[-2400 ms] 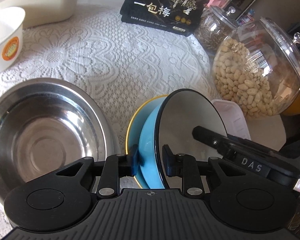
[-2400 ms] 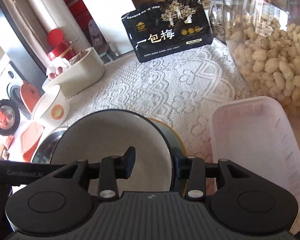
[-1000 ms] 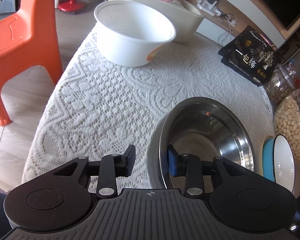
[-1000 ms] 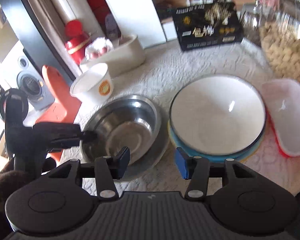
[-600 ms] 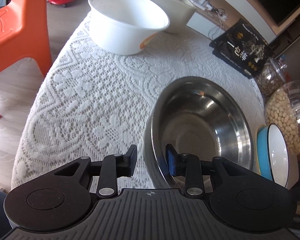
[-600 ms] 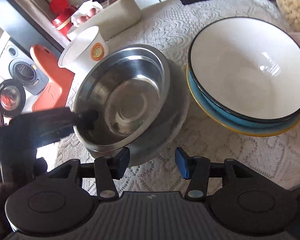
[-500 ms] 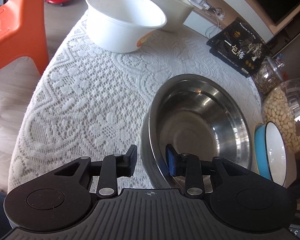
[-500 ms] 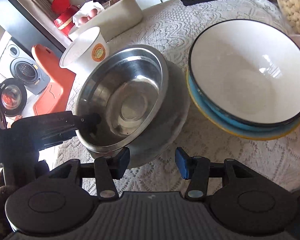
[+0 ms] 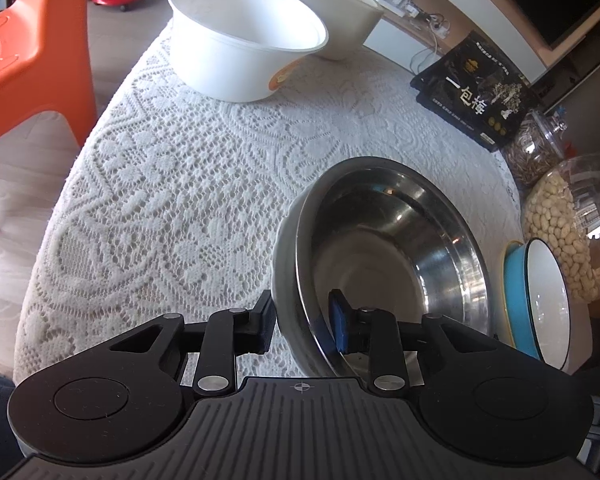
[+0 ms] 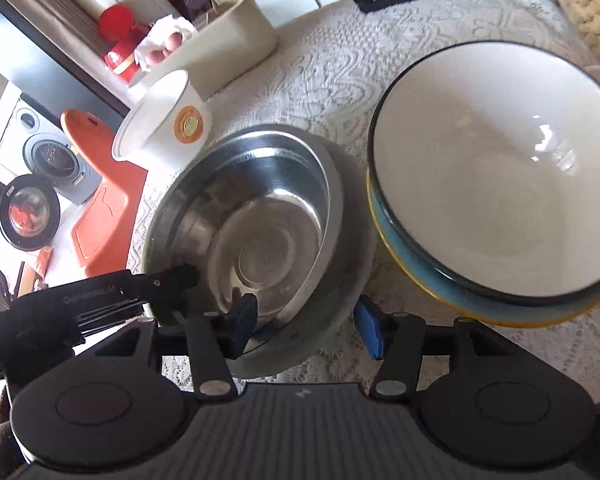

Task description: Organize plates and bowls

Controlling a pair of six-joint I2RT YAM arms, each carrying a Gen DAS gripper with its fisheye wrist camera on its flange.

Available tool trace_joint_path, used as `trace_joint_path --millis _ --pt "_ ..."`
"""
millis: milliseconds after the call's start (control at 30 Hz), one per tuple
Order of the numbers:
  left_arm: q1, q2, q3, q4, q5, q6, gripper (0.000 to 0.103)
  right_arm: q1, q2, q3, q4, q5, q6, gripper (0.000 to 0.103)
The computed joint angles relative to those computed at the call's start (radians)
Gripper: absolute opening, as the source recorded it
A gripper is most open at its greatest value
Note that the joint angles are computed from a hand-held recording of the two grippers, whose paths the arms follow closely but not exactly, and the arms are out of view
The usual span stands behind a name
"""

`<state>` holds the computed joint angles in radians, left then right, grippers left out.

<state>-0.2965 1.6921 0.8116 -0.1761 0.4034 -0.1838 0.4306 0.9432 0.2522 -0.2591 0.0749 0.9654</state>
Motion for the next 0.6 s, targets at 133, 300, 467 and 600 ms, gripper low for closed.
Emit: trace_joint_path --millis 133,300,467,600 --pt "-0.008 0.018 0.030 -0.002 -0.035 -0.004 0.031 -0.020 0.023 0.000 0.033 -0.031 -0.012 0.054" --pt "0.003 0.061 0.076 0.004 -0.059 -0.010 0.030 -0.008 0.104 0.022 0.097 -0.038 -0.037 0.054" --pt "0.035 0.026 0.067 -0.006 -0.034 -0.031 0.028 -0.044 0.108 0.011 0.126 -0.081 -0.068 0.054" --pt "0.037 -0.111 0.021 -0.003 -0.098 -0.071 0.028 -0.093 -0.043 -0.023 0.042 -0.155 -0.120 0.054"
